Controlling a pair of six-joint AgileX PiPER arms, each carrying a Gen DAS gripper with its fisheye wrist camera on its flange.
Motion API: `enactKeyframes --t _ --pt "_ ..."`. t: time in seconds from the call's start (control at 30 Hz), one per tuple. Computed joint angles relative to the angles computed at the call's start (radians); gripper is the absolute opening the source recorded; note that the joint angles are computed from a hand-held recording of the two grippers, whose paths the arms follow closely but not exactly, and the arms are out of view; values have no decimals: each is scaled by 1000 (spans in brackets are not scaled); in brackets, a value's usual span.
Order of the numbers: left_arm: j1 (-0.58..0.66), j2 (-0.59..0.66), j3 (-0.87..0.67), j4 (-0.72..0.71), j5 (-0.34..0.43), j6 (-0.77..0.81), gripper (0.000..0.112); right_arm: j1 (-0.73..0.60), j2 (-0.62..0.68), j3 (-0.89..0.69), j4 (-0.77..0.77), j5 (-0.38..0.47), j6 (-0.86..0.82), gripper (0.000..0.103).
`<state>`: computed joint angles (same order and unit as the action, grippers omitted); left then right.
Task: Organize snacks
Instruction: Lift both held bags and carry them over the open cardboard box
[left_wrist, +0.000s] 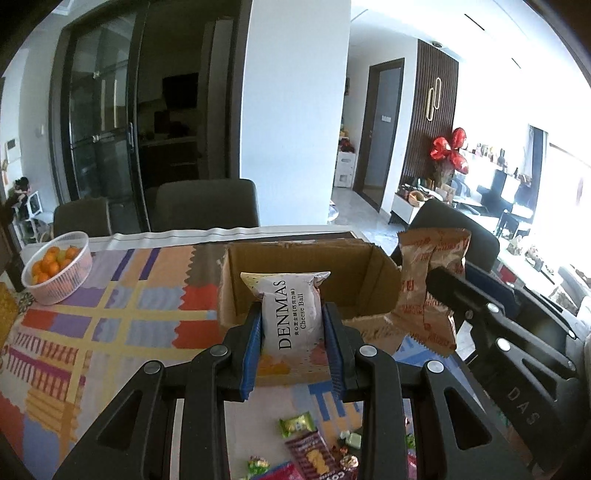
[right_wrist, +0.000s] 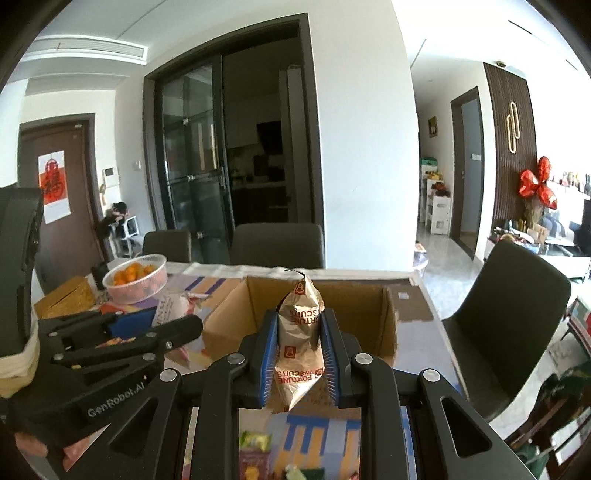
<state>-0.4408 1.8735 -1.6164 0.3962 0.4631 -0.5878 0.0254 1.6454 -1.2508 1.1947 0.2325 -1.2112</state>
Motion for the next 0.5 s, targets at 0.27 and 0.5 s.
enactKeyframes --t 0.27,0.5 --pt "42 168 -293 -173 145 194 32 8 116 -182 -354 13 349 24" --pt "64 330 -579 -254 305 301 32 6 241 -346 -646 67 626 24"
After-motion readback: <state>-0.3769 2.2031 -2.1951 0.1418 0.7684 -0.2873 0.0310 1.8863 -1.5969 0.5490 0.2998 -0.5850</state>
